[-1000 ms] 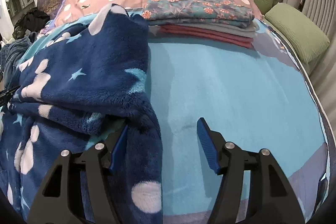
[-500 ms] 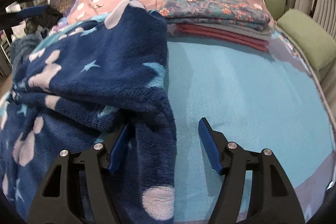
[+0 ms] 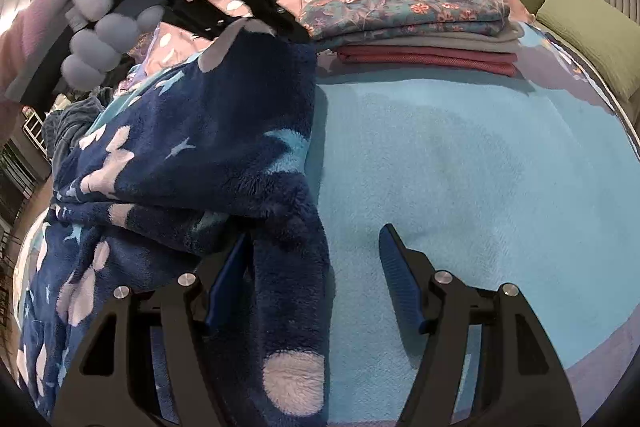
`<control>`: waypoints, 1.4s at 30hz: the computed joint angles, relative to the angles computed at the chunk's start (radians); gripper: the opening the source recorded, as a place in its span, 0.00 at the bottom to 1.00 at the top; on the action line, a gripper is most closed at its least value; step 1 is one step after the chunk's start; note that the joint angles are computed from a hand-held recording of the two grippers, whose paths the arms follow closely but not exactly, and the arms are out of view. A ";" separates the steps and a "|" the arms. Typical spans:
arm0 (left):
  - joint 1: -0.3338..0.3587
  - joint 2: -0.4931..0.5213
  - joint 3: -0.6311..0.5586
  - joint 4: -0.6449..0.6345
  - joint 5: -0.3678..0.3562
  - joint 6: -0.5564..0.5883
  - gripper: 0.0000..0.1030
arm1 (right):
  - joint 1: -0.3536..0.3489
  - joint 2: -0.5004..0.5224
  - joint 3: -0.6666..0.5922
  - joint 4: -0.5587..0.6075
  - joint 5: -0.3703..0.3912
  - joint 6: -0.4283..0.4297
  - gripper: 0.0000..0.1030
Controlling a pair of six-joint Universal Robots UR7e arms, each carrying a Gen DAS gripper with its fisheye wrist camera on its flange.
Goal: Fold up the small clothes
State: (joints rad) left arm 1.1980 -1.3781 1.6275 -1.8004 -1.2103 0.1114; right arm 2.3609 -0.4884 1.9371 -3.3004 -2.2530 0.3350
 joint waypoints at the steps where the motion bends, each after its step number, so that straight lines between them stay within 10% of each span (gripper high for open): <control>1: 0.007 -0.003 0.009 -0.056 -0.050 0.029 0.22 | 0.001 0.000 0.001 -0.002 -0.001 0.002 0.65; 4: 0.025 -0.015 0.049 -0.236 -0.151 0.080 0.19 | 0.002 -0.002 0.005 -0.010 0.002 0.007 0.65; 7: 0.024 -0.029 0.090 -0.332 -0.084 0.090 0.19 | -0.002 -0.004 0.012 -0.021 0.009 0.006 0.65; 16: 0.031 -0.201 0.158 -0.228 -0.105 0.202 0.47 | -0.002 -0.005 0.005 0.004 -0.005 0.003 0.65; 22: 0.021 -0.149 0.301 -0.412 0.132 0.321 0.46 | 0.003 0.001 -0.008 0.026 -0.011 -0.009 0.72; 26: 0.017 -0.130 0.402 -0.648 0.156 0.400 0.49 | -0.008 -0.006 0.008 -0.004 0.017 -0.004 0.72; 34: 0.014 -0.431 0.459 -0.614 0.153 0.454 0.66 | -0.011 -0.013 0.026 -0.044 0.022 -0.006 0.72; 42: 0.252 -0.633 0.466 -0.700 0.253 0.617 0.58 | 0.054 -0.064 0.056 -0.160 0.032 -0.034 0.60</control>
